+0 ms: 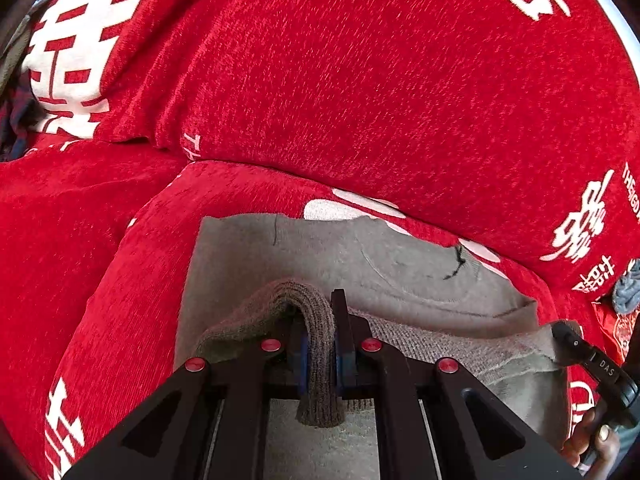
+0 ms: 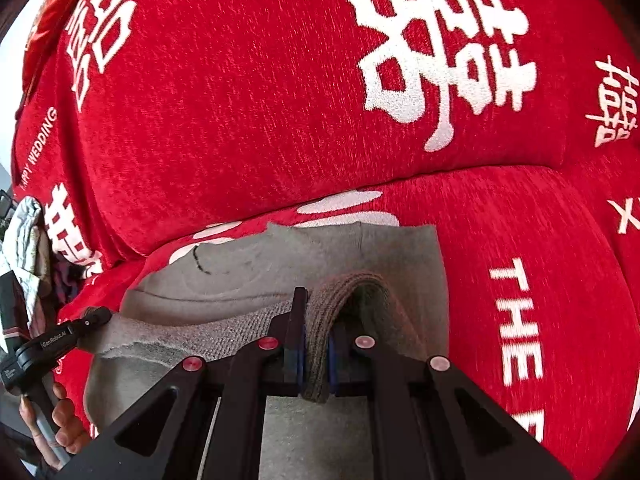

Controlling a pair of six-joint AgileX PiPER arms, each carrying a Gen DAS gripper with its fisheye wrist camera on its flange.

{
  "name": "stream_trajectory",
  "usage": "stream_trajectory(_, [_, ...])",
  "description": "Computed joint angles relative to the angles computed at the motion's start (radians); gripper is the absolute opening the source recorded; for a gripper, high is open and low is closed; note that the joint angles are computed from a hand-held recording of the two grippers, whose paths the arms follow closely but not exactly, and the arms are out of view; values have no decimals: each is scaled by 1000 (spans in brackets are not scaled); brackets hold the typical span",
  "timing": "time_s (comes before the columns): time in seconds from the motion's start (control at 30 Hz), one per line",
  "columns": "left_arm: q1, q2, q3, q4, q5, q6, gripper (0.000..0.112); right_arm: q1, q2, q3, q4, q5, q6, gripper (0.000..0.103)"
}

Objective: Fold small clothes
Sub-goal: 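Press the folded hem down onto the sweater with both tools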

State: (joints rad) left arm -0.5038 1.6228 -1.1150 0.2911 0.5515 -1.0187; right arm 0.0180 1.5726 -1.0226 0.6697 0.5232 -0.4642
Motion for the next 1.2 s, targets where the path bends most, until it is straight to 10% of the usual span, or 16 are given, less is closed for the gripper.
stream_trajectory(0.67, [111,223,-154,-255,8,267,11,25,256,-221,-116,24,145,10])
stream_trajectory(1.2, [157,85,-113,-310,-72,294,9,17,131,-162,50,-24,-17,8])
